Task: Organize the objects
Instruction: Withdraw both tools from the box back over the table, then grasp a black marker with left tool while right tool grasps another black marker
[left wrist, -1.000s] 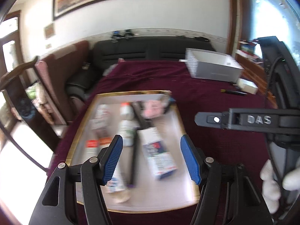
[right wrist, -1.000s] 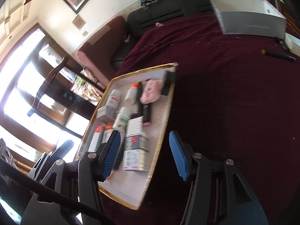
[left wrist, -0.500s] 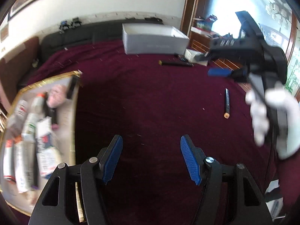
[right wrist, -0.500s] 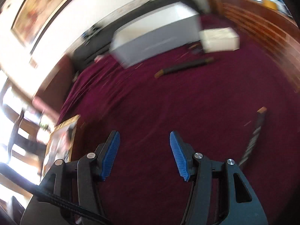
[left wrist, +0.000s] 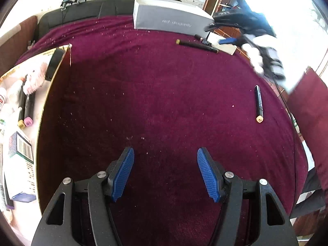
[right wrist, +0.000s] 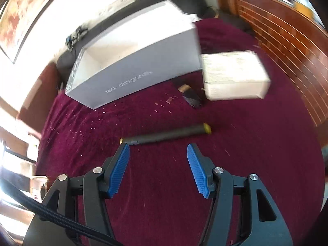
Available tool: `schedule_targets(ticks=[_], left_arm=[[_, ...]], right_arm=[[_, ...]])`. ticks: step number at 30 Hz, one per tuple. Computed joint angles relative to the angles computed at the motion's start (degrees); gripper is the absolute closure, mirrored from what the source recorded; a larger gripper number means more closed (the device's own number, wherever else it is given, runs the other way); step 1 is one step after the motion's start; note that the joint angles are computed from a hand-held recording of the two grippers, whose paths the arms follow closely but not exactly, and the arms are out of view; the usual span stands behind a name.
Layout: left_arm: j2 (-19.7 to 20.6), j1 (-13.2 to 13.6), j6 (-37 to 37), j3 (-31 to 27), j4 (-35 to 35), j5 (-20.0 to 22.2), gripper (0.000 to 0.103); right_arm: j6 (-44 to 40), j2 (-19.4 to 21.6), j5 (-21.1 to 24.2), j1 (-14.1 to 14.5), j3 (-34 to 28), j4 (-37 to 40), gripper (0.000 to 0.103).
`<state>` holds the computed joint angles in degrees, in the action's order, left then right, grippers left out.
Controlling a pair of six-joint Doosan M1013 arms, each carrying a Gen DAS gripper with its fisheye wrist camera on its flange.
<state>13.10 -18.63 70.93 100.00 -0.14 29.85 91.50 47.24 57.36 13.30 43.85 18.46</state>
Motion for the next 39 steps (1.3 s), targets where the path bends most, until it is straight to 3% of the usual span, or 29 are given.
schedule_targets(ticks=[4,7,9,11,13,16,17,22,26,29,31,35,39], left_arm=[[0.1,0.0,0.5,0.0,-0.2,-0.2,0.041],[0.1,0.0,1.6,0.3,-1.1,-0.5,0.036],[0.1,0.2,2.3,0.2,-2.1,-0.8,0.034],[0.0,0.3,2.8,0.4,-3.2,-1.3,0.034],[0.2,0.6,3.4,0.3,-3.8,-1.5,0.033],[0.2,0.5,3.2,0.4,-3.7,-1.5,0.033],[0.2,0.5,3.1,0.4,-3.5,-1.4,0.033],[0.1,0.8,1.1,-0.6,-3.4,0.2,0.034],[0.4,1.1,-1.3,-2.5,-3.4,-0.4,0.033],[2.0,0.5,-5.7,-5.7,0.7,1.9,0.034],[3.2,0.3,-6.0,-7.5,1.2,2.9,0.034],[5.6,-1.0,-15.4,-10.8,14.1,6.5,0.034],[7.7,-1.2,-20.1,-13.1,19.3,9.5,0.034]], right_arm=[[2.3,6.1,6.7,0.8,-10.0,-4.8,0.046],[0.4,8.4,13.2,0.7,-13.7,-1.3,0.046],[-3.6,7.1,14.9,0.5,-10.9,4.2,0.043],[-8.7,6.2,20.6,-0.1,-8.6,12.9,0.043],[-14.1,4.1,23.7,0.4,-4.6,14.9,0.043],[-17.9,-1.0,19.4,1.1,3.2,12.6,0.044],[-17.6,-3.4,15.9,0.8,7.0,12.8,0.044],[-15.9,-13.2,3.0,-2.5,21.8,16.6,0.043],[-11.6,-19.4,-6.8,-4.8,31.4,11.1,0.038],[-9.1,-21.0,-8.7,-6.9,35.4,12.4,0.035],[-7.0,-21.3,-10.9,-6.8,36.7,10.2,0.035],[-3.5,-21.1,-13.8,-5.2,37.0,3.8,0.035],[-0.4,-22.1,-17.6,-3.2,38.9,-3.9,0.035]])
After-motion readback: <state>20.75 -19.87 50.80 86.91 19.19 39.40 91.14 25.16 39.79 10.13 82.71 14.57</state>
